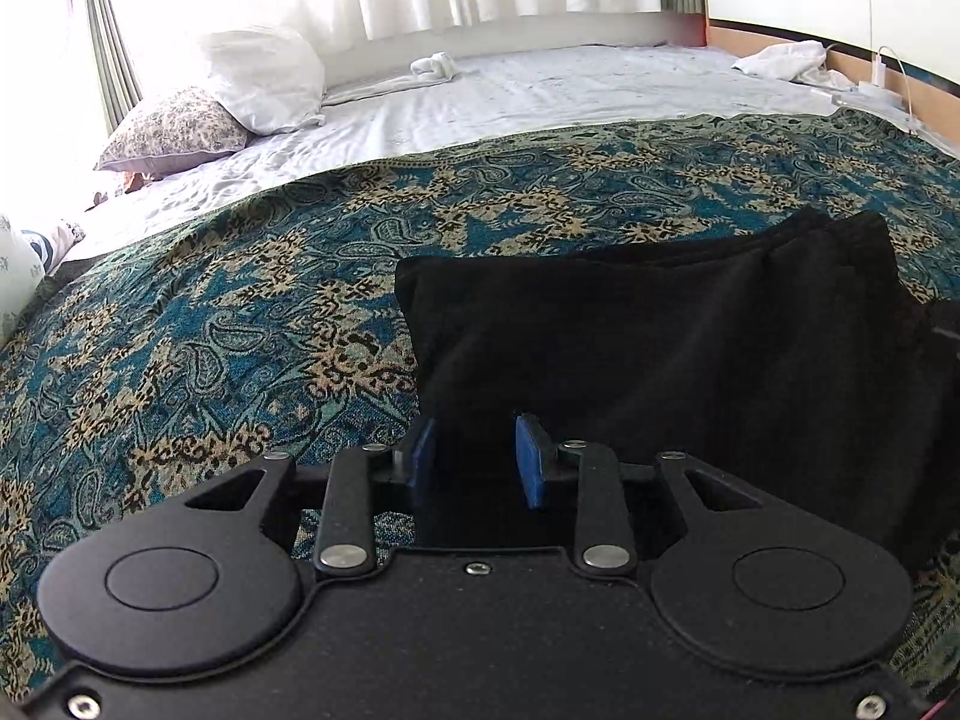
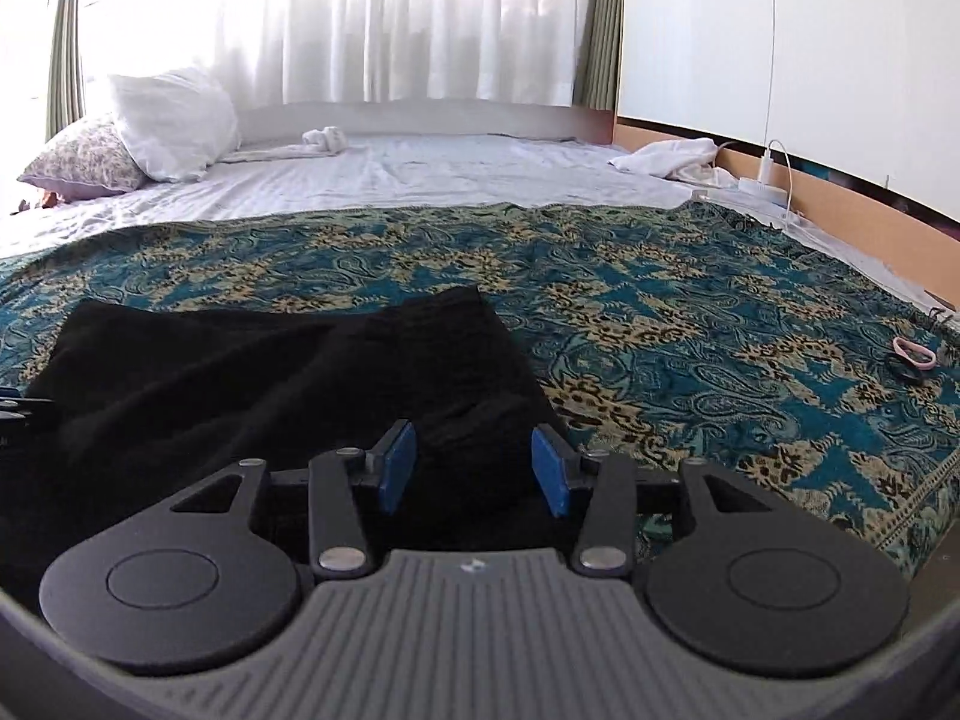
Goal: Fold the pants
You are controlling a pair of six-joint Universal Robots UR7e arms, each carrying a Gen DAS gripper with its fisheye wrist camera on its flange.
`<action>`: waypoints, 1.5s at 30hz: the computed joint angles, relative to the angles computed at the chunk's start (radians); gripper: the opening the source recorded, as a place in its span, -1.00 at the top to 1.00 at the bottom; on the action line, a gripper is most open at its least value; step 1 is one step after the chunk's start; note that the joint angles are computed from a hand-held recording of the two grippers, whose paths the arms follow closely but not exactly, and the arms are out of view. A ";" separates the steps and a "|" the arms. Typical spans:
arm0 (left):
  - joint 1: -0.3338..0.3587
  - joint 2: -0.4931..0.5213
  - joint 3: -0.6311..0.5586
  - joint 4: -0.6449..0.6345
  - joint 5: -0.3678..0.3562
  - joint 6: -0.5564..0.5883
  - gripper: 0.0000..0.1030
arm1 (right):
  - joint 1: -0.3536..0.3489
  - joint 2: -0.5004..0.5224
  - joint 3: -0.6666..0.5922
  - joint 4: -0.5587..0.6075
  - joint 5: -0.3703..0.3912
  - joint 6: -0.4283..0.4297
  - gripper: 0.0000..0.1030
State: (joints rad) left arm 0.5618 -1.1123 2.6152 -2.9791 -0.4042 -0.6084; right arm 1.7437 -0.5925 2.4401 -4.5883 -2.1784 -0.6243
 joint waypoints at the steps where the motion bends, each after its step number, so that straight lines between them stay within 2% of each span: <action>1: 0.004 0.002 -0.001 -0.006 -0.001 0.003 0.43 | -0.007 -0.003 0.001 0.012 0.002 0.007 -0.22; 6: 0.012 0.017 0.001 -0.043 0.000 0.009 0.42 | -0.021 0.007 0.011 0.028 0.006 0.014 -0.30; 13: 0.013 0.029 0.003 -0.064 0.008 0.020 0.40 | -0.076 -0.035 0.038 0.089 0.083 0.063 -0.37; 18: 0.012 0.032 -0.004 -0.043 0.017 -0.010 0.38 | -0.077 -0.030 0.038 0.086 0.092 0.046 -0.42; 21: 0.002 -0.018 -0.008 0.051 0.005 -0.085 0.32 | -0.076 -0.050 0.055 0.092 0.109 0.057 -0.43; 26: -0.045 -0.110 0.028 0.145 -0.023 -0.189 -0.06 | -0.066 -0.070 0.103 0.031 0.148 0.060 -0.44; 29: -0.098 -0.176 0.048 0.287 -0.030 -0.300 -0.19 | -0.040 -0.082 0.120 0.012 0.143 0.043 -0.45; 32: -0.155 -0.236 0.063 0.429 -0.040 -0.419 -0.48 | -0.012 -0.097 0.137 0.014 0.131 0.039 -0.54; 40: -0.330 -0.363 0.082 0.879 -0.126 -0.838 -0.72 | 0.027 -0.071 0.195 -0.028 0.112 0.029 -0.72; 45: -0.379 -0.363 0.078 0.971 -0.198 -0.939 -0.79 | 0.039 -0.043 0.211 -0.024 0.075 0.019 -0.75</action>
State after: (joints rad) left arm 0.1832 -1.4757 2.6933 -2.0078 -0.6024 -1.5472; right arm 1.7823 -0.6350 2.6513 -4.6119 -2.1032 -0.6058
